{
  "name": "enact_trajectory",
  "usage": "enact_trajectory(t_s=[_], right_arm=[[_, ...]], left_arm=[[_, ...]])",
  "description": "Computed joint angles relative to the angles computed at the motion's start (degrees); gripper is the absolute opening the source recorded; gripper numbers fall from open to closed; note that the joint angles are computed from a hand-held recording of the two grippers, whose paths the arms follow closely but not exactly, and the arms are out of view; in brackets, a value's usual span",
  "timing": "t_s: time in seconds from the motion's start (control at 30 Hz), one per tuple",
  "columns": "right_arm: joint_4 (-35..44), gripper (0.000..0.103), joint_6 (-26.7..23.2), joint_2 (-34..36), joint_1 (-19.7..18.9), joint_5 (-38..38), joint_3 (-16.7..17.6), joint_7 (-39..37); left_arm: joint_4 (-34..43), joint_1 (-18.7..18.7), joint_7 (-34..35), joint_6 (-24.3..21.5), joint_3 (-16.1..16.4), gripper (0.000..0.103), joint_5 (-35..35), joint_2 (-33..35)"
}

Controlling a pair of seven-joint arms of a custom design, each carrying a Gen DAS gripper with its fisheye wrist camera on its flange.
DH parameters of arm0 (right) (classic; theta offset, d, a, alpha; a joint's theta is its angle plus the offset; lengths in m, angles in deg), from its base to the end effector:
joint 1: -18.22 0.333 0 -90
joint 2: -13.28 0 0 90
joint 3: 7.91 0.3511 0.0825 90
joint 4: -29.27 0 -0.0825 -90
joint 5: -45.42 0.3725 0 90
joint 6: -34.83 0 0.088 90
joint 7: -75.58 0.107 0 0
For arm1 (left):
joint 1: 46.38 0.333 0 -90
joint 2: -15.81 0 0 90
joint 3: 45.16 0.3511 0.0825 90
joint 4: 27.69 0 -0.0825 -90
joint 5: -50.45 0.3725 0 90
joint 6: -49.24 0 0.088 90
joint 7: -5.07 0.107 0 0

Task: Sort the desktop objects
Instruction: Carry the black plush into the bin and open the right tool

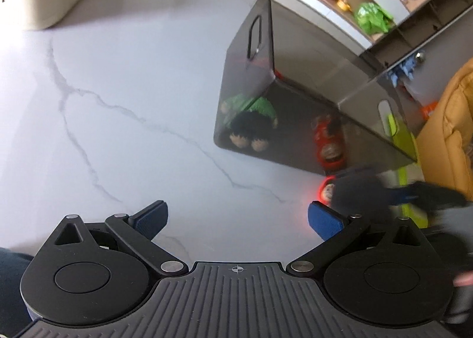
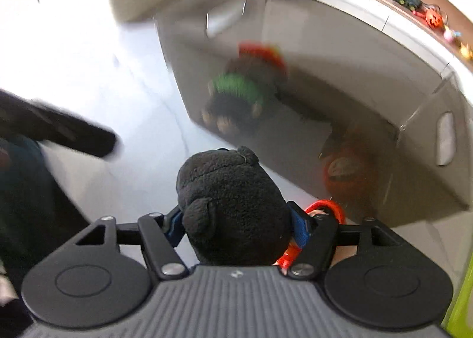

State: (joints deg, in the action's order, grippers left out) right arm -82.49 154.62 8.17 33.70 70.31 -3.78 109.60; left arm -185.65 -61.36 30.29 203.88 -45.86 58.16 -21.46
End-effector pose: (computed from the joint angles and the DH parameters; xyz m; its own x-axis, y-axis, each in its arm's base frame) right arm 0.5039 0.2030 0.5823 0.9150 -0.3975 -0.0696 -0.3867 -0.8145 -0.4324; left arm 0.3338 -0.0988 0.5033 0.5479 -0.7079 0.4457 -0.6241 -0.7007 -0.3456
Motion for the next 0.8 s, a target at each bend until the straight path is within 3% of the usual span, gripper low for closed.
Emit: enact_trajectory(t_s=[0.07, 0.13, 0.2, 0.3, 0.4, 0.47, 0.63, 0.73, 0.8], right_arm=[[6.5, 0.070, -6.8, 0.6, -1.1, 4.2, -1.7, 1.3], [13.0, 0.070, -9.6, 2.5, -2.0, 6.6, -2.3, 4.3], [18.1, 0.070, -7.9, 5.1, -2.0, 5.5, -1.7, 8.1], [23.1, 0.070, -2.5, 10.7, -0.2, -2.3, -0.4, 16.8], [30.4, 0.070, -2.7, 19.0, 2.7, -9.8, -0.5, 26.0], [36.8, 0.070, -6.5, 24.9, 4.2, -11.9, -1.0, 30.9], [55.8, 0.070, -22.5, 39.0, 7.4, -13.8, -1.5, 38.2], [64.1, 0.070, -30.3, 44.5, 9.0, -15.0, -1.9, 38.8], [66.3, 0.071, -32.2, 46.2, 10.4, -16.9, -2.5, 37.7]], left_arm=[[0.0, 0.1, 0.1, 1.4, -0.1, 0.103, 0.3, 0.2], [0.9, -0.4, 1.1, 2.4, 0.3, 0.103, 0.6, 1.6], [2.6, -1.2, 3.0, 2.1, 0.7, 0.103, 0.7, 4.0], [5.7, -1.5, 6.6, 0.6, -0.3, 0.103, 1.9, 7.5], [8.0, -2.1, 10.7, 0.0, -1.2, 0.103, 2.5, 10.0], [9.3, -2.1, 12.8, -0.5, -1.8, 0.103, 2.5, 11.6], [11.2, -3.6, 18.6, 0.0, -0.2, 0.103, -2.1, 14.6], [12.1, -4.4, 24.7, 0.1, 0.9, 0.103, -4.6, 14.7], [12.7, -2.8, 26.3, -0.3, -0.4, 0.103, -3.0, 14.1]])
